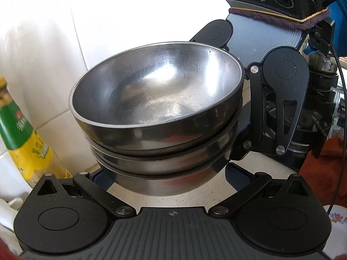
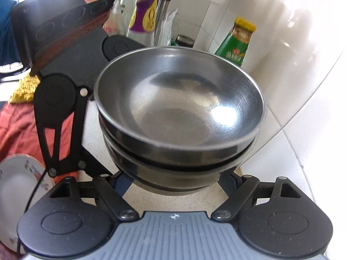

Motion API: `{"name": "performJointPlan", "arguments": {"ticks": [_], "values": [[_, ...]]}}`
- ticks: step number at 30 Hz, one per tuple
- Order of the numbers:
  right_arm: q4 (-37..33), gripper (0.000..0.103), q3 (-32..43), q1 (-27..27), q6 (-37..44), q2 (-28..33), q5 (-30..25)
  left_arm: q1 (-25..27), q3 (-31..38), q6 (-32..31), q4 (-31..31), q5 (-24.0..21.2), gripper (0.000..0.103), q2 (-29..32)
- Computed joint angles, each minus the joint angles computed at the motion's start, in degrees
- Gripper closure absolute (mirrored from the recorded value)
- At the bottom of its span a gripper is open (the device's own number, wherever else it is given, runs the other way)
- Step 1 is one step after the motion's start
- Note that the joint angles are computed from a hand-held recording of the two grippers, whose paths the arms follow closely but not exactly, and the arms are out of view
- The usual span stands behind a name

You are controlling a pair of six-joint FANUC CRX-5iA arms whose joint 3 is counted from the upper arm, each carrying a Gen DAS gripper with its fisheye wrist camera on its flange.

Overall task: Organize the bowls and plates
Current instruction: 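Carry the steel bowl stack with both tools toward the plate stack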

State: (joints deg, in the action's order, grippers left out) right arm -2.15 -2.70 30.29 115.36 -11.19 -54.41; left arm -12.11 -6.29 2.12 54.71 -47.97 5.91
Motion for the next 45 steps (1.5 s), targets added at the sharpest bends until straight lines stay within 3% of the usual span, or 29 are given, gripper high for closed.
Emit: {"name": "performJointPlan", "arguments": {"ticks": [12, 25, 39, 45], "values": [[8.8, 0.022, -3.4, 6.1, -8.4, -4.7, 0.5, 2.3, -5.0, -5.0, 3.6, -0.4, 0.000, -5.0], [19.0, 0.022, -7.8, 15.8, -21.0, -11.1, -3.9, 2.4, -9.4, -7.1, 3.2, -0.1, 0.000, -10.2], [24.9, 0.022, -12.4, 28.8, -32.1, -17.4, -10.3, 3.5, -15.9, -0.6, -2.7, -1.5, 0.000, -21.1], [28.8, 0.022, -14.2, 36.1, -41.1, -18.7, -13.8, 5.0, -18.8, 0.2, -3.8, -3.7, 0.000, -24.6]]}}
